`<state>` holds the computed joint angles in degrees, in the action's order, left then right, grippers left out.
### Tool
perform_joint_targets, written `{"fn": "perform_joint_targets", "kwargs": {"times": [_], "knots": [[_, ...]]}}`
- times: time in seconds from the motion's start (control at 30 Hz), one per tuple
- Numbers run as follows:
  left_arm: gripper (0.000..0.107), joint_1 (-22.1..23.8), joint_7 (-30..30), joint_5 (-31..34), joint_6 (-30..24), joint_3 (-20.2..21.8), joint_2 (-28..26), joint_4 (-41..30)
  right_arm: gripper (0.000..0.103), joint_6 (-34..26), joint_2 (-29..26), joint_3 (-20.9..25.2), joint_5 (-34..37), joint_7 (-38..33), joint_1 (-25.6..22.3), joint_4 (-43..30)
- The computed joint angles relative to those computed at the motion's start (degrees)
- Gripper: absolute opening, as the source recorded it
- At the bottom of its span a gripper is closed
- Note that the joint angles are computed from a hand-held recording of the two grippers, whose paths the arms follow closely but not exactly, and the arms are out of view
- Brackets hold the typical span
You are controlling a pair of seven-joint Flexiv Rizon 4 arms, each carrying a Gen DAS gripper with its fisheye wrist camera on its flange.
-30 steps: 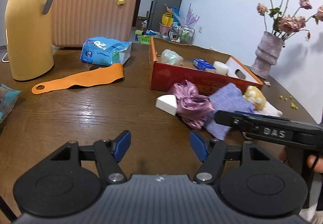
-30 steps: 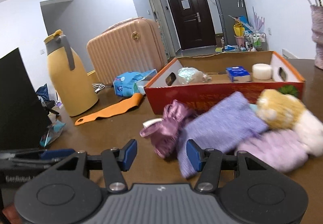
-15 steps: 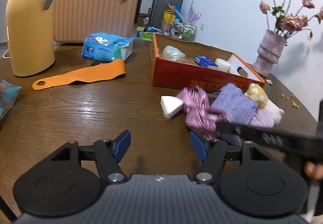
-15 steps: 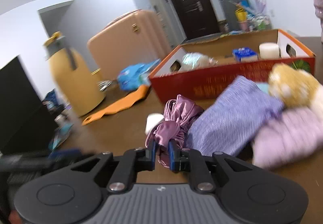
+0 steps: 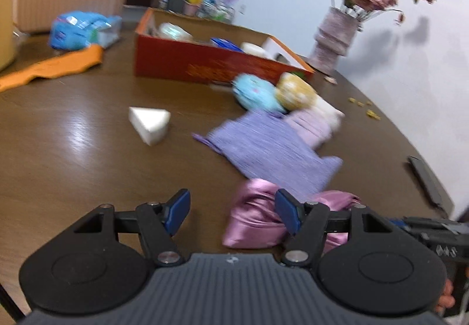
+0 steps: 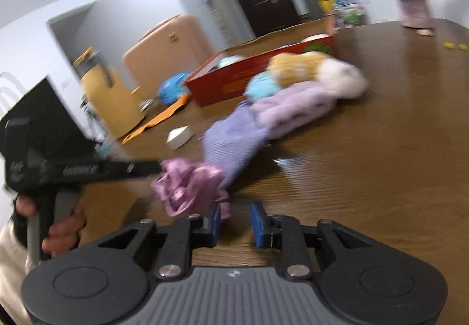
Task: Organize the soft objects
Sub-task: 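Grasp the pink satin scrunchie with the right gripper and pull it from the pile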
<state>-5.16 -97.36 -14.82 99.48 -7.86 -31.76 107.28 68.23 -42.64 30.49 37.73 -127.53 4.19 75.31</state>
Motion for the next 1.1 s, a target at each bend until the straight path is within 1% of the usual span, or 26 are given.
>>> {"fn": "perform_joint_targets", "kwargs": {"times": [0.03,0.07,0.1,0.13,0.2,0.23,0.3,0.37,0.43,0.47,0.5,0.53,0.57,0.63,0.67,0.7,0.73,0.77,0.8,0.87,0.9,0.97,1.07,1.1], "knots": [[0.066,2.3,0.5,0.6,0.4,-3.2,-0.2,0.3,0.025,0.7,-0.1,0.7,1.1,-0.3,-0.6,0.0],[0.065,3.3,0.8,0.9,0.4,-4.7,-0.4,0.5,0.030,0.9,-0.3,1.7,2.3,-1.1,-1.6,-0.2],[0.059,3.4,0.8,0.9,0.2,-5.1,-0.5,0.4,0.031,0.9,-0.4,2.7,3.5,-2.1,-2.4,-0.4],[0.048,2.9,0.6,0.7,-0.4,-4.6,-0.6,0.1,0.031,1.1,-0.6,3.5,4.6,-3.1,-2.9,-0.7],[0.038,3.0,0.4,0.3,-1.0,-4.9,-0.7,0.1,0.034,0.3,-1.0,5.1,6.3,-5.5,-3.2,-1.6],[0.033,3.5,0.4,0.3,-0.7,-5.7,-0.8,0.3,0.040,0.0,-1.3,5.4,7.0,-6.5,-3.1,-2.2],[0.028,4.5,0.0,0.3,0.0,-7.3,-0.4,1.5,0.041,0.6,-1.4,3.4,6.7,-5.4,-0.5,-2.6],[0.027,4.6,-0.8,0.5,0.8,-7.8,0.3,3.0,0.041,3.6,-1.5,1.2,5.4,-4.4,2.6,-2.4],[0.027,3.6,-1.6,0.6,1.1,-6.8,1.2,4.4,0.040,7.5,-1.3,-2.8,1.8,-0.4,6.5,-1.0],[0.028,3.6,-2.4,0.5,1.6,-6.8,1.6,5.1,0.040,9.2,-1.5,-3.5,0.6,0.7,7.4,-0.6],[0.029,3.8,-2.8,0.7,2.0,-7.0,1.8,5.6,0.040,9.6,-1.9,-2.9,0.3,1.3,6.9,-0.6],[0.035,3.7,-2.9,1.1,2.5,-6.7,2.0,5.8,0.040,9.3,-2.2,-2.1,0.0,1.9,6.1,-0.7],[0.039,3.1,-3.1,1.4,2.9,-5.9,2.0,5.9,0.039,9.4,-2.4,-1.6,-0.6,2.6,5.7,-0.6],[0.059,1.9,-3.7,1.5,3.7,-4.5,1.8,5.3,0.038,9.9,-2.5,-1.5,-2.6,3.7,5.6,-0.1],[0.061,1.4,-3.9,1.5,3.6,-3.9,1.5,4.9,0.034,9.7,-2.7,-0.9,-3.2,4.1,5.1,-0.1],[0.059,0.7,-3.8,1.5,3.2,-3.1,1.3,4.3,0.031,8.9,-3.2,0.6,-3.5,3.9,3.9,-0.2],[0.048,-0.1,-3.6,1.4,2.4,-2.2,1.1,3.8,0.030,8.1,-3.6,2.1,-3.7,3.9,2.7,-0.4],[0.039,0.2,-3.3,1.6,1.6,-2.6,1.0,3.6,0.026,7.2,-3.9,3.1,-3.7,4.2,1.8,-0.5],[0.031,2.0,-2.8,2.1,1.1,-4.8,1.0,3.7,0.024,6.2,-4.0,4.1,-3.5,4.1,0.8,-0.5],[0.027,2.3,-2.7,2.4,1.7,-5.3,1.2,4.5,0.017,4.8,-3.7,5.2,-2.9,3.6,-0.3,0.0],[0.025,3.4,-2.6,2.9,2.3,-6.6,1.4,5.1,0.016,4.4,-3.2,5.5,-2.7,3.1,-0.7,0.5],[0.024,6.0,-3.0,3.7,3.5,-9.5,1.9,6.5,0.014,4.1,-2.3,6.0,-1.8,2.0,-1.3,1.3],[0.022,5.8,-3.8,4.4,4.4,-9.2,2.8,7.2,0.013,3.3,-1.4,7.0,-0.1,-0.2,-2.0,1.4],[0.022,6.4,-4.1,4.8,4.8,-9.7,3.1,7.4,0.013,3.1,-1.2,7.2,0.6,-1.0,-2.2,1.2]]}}
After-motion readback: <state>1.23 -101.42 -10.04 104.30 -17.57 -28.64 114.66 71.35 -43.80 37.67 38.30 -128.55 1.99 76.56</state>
